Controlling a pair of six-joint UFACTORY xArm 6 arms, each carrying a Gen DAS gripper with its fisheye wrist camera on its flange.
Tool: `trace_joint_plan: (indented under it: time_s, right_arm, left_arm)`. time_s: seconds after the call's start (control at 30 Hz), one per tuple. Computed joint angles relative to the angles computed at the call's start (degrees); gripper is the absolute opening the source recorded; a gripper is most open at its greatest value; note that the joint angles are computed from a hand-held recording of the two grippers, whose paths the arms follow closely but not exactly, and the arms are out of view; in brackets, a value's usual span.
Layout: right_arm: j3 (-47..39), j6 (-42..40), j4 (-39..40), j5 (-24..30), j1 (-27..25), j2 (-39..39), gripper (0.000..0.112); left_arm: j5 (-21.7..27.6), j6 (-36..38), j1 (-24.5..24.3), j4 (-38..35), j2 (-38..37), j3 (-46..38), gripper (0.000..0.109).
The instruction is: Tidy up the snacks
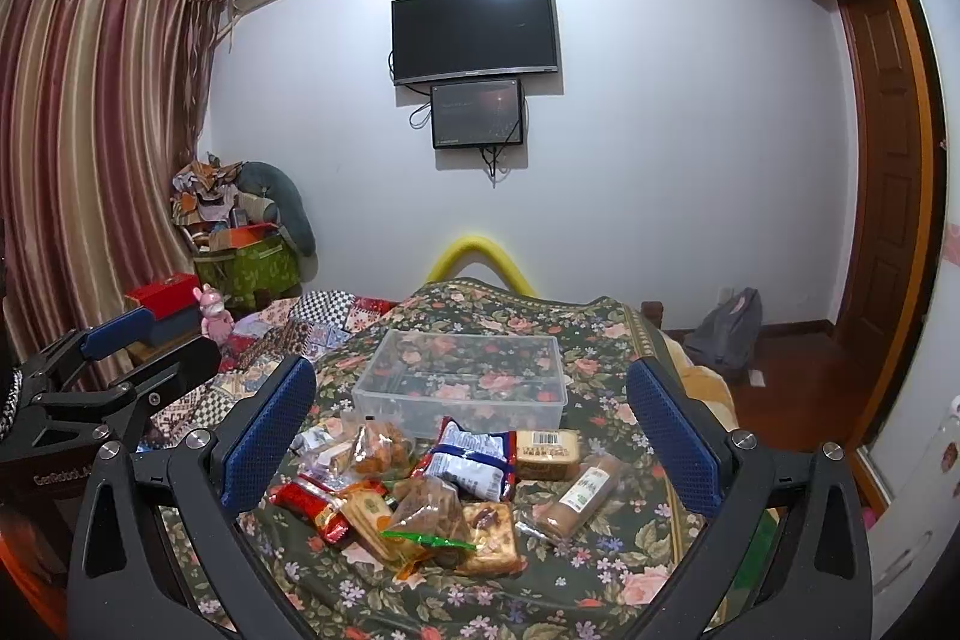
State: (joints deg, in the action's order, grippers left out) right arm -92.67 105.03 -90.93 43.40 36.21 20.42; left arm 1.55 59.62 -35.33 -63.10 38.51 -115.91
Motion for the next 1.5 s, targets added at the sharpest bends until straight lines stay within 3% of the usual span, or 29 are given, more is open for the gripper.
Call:
trace_joint_plan:
  time_s: [1.5]
  right_arm:
    - [-0.37, 0.81, -0.31, 0.41, 0.25, 0.08, 0.103]
  left_arm:
    - [0.85, 1.93, -0.28, -1.78, -0.55, 0.19, 0.103]
